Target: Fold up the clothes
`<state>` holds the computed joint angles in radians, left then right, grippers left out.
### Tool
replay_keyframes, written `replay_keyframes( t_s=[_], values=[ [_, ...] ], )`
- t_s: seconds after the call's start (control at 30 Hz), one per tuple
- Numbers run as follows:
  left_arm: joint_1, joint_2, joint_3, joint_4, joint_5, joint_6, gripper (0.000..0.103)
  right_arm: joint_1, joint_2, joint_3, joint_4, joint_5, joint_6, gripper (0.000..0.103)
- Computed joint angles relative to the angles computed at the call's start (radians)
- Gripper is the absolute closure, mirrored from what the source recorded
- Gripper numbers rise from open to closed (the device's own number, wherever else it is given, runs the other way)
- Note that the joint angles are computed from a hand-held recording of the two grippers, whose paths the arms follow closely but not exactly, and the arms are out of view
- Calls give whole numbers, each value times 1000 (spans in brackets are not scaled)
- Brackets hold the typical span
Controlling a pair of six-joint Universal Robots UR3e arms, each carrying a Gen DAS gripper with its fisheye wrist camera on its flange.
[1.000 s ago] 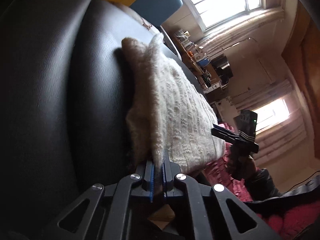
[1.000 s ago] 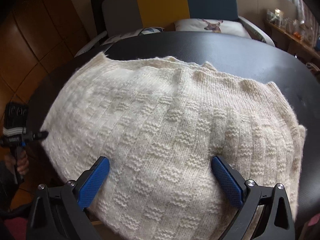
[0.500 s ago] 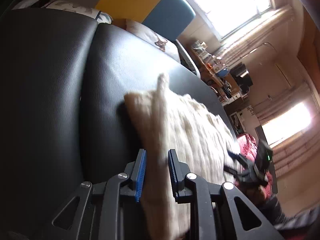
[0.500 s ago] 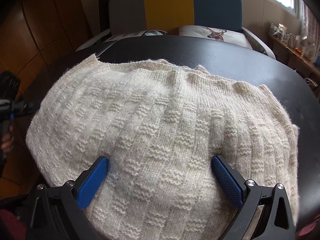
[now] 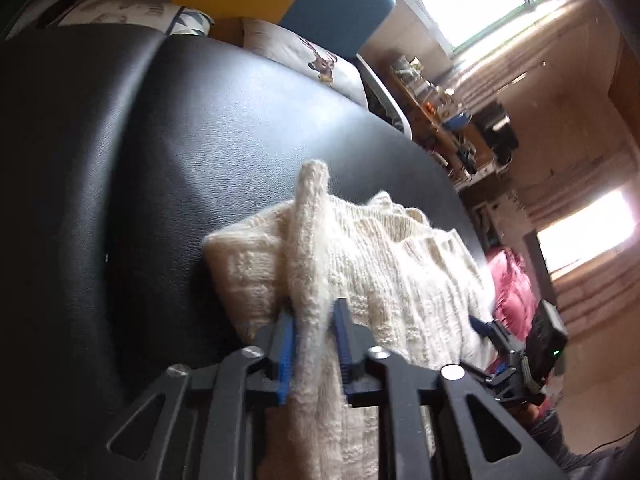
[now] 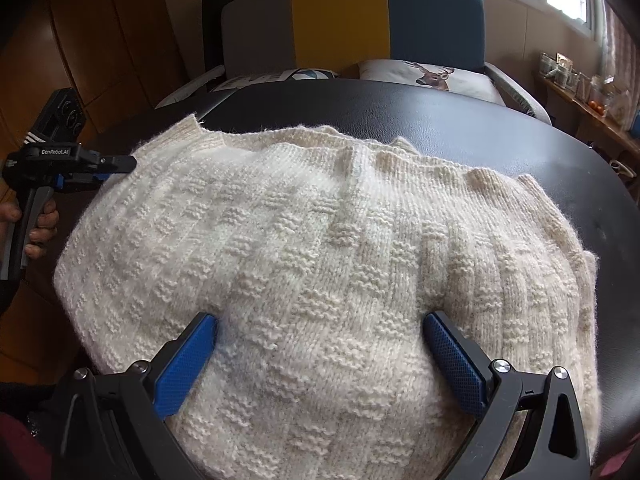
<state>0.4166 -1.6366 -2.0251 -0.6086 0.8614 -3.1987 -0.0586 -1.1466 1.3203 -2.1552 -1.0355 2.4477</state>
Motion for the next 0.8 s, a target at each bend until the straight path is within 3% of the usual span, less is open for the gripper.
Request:
replay_keyframes(
  t_s=[0.1, 0.27, 0.53, 0.7, 0.8],
  values=[
    [32, 63, -95, 133, -57, -54, 97, 1, -5, 8, -4, -2, -2, 0],
    [-56, 50, -59, 93, 205, -82, 98, 2, -13, 27, -24, -2, 0, 0],
    [-73, 87, -77, 141, 216, -145, 97, -2, -21, 44, -40, 1, 3, 0],
    [-149, 127, -64, 278, 275, -198, 89, -5, -27, 40, -25, 5, 3, 0],
    [-219, 47, 20, 271, 289, -174, 88, -18, -18, -7, 33, 38, 8, 0]
  ],
)
